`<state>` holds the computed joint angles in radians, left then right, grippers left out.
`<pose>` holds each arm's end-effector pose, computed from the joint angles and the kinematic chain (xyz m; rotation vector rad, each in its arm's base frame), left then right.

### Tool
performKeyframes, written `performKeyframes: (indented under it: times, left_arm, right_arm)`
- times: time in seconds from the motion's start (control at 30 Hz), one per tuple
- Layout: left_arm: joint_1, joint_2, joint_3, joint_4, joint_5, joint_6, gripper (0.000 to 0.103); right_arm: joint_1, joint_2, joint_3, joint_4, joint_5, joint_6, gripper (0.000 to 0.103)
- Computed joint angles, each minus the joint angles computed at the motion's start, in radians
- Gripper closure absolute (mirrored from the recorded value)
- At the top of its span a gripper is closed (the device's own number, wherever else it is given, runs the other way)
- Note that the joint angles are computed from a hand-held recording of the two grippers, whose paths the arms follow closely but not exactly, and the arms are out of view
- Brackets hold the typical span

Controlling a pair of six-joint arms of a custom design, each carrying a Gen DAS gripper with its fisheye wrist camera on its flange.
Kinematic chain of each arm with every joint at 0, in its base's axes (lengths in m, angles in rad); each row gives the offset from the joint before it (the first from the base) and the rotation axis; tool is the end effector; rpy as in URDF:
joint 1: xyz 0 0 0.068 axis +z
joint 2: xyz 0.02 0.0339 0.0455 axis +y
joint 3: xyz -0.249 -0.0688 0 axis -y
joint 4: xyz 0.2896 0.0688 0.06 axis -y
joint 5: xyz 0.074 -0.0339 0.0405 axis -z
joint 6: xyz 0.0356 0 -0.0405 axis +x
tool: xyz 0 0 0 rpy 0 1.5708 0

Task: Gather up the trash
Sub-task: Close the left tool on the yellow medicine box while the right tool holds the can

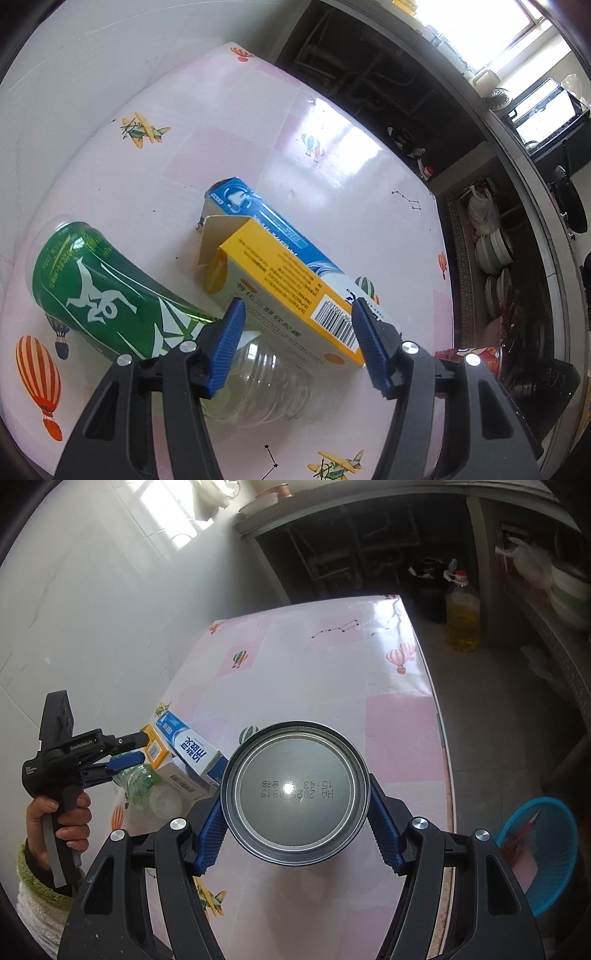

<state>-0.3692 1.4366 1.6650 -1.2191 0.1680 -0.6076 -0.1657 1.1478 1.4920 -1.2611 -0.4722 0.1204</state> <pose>0.2916 -0.1192 0.3930 -0.2489 2.6385 -0.5680 0.2339 -0.0227 0.4109 0.1498 2.4268 0.5643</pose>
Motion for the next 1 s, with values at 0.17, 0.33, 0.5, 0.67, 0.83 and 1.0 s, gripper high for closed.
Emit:
performKeyframes:
  times: [0.17,0.33,0.5,0.67,0.83,1.0]
  left_arm:
    - [0.041,0.017,0.013,-0.030,0.069,-0.061,0.040]
    - [0.075,0.082,0.074,-0.065,0.107,-0.127,0.040]
    - [0.091,0.174,0.179,-0.138,0.119,-0.170,0.040]
    - [0.074,0.322,0.350,-0.279,0.077,-0.129,0.040]
    - [0.044,0.345,0.374,-0.301,0.047,-0.106,0.040]
    - [0.057,0.301,0.322,-0.272,0.073,-0.105,0.050]
  right_arm:
    - [-0.016,0.002,-0.007,0.002,-0.008,-0.007,0.039]
    - [-0.030,-0.009,-0.024,0.009,-0.025,-0.004,0.039]
    - [-0.044,-0.009,-0.029,0.008,-0.038,-0.009,0.039]
    - [-0.048,-0.016,-0.036,0.015,-0.050,-0.004,0.039]
    - [-0.054,-0.021,-0.046,0.019,-0.061,0.000,0.039]
    - [-0.062,-0.016,-0.042,0.010,-0.062,-0.010,0.039]
